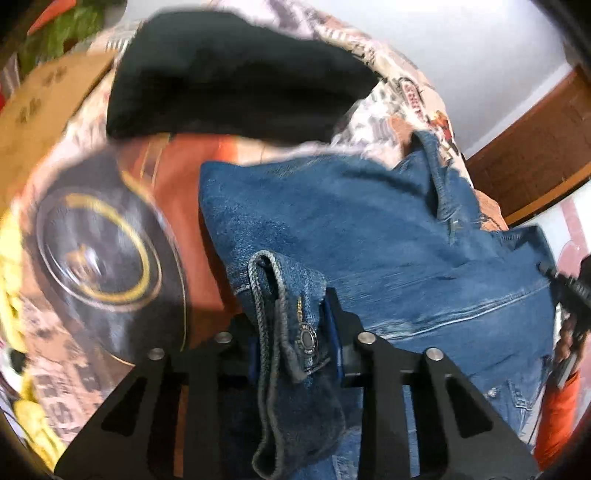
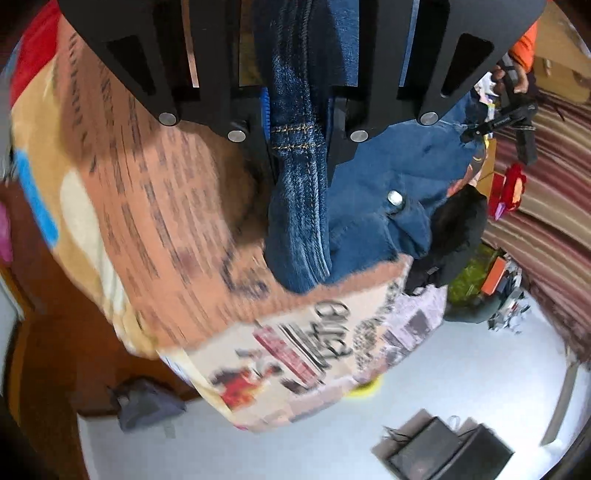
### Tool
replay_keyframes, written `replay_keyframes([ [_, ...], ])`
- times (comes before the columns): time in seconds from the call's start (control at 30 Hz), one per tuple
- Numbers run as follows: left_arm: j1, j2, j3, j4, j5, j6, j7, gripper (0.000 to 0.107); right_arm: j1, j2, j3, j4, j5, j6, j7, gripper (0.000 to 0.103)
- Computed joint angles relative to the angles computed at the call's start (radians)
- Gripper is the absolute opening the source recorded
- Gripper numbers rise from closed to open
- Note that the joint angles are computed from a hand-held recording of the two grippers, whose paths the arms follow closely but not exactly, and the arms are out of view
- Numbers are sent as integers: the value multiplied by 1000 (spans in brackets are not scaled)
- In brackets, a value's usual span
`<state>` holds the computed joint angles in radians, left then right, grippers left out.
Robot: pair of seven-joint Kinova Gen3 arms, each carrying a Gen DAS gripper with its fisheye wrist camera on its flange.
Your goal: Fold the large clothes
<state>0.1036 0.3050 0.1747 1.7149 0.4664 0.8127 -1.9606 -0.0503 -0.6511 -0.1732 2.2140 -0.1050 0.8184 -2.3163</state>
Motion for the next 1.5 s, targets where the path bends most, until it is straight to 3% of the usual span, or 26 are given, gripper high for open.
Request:
replay_keyframes([
  [0.13, 5, -91, 10, -18, 27, -12, -25, 26, 45, 72, -70, -135, 92, 24, 18, 18],
  [0.3, 28, -122, -6, -49, 30, -35, -21, 25, 57, 125, -93, -198, 161, 26, 5, 18],
  [0.43, 63, -67, -25, -63, -47, -67, 66, 26, 54, 192, -87, -178, 210, 15, -37, 18],
  [0.5, 73, -29, -28, -64, -87, -83, 102, 26, 45, 230, -38, -143, 201, 11, -32, 18],
  [0.6, 43, 27, -7, -60, -68, -83, 93, 28, 8, 273, 41, -91, 168, -17, 2, 18],
  [0.8, 71, 70, -11, -42, -126, -120, 152, 38, 14, 332, -24, -70, 255, 10, -39, 21],
  [1.0, 91, 63, -10, -41, -181, -125, 195, 40, -26, 312, -61, -103, 325, 105, -72, 27],
  [1.2, 145, 13, -30, -30, -275, -128, 273, 40, -58, 227, -74, -128, 337, 186, -109, 36],
  [1.33, 213, -60, -53, 13, -406, -150, 354, 40, -37, 158, -176, -167, 373, 273, -132, 52],
  [1.43, 202, -146, -32, 66, -423, -179, 326, 43, -30, 112, -258, -203, 397, 345, -144, 55],
  [1.5, 194, -194, -25, 94, -420, -188, 311, 52, -34, 86, -286, -221, 391, 371, -142, 55],
])
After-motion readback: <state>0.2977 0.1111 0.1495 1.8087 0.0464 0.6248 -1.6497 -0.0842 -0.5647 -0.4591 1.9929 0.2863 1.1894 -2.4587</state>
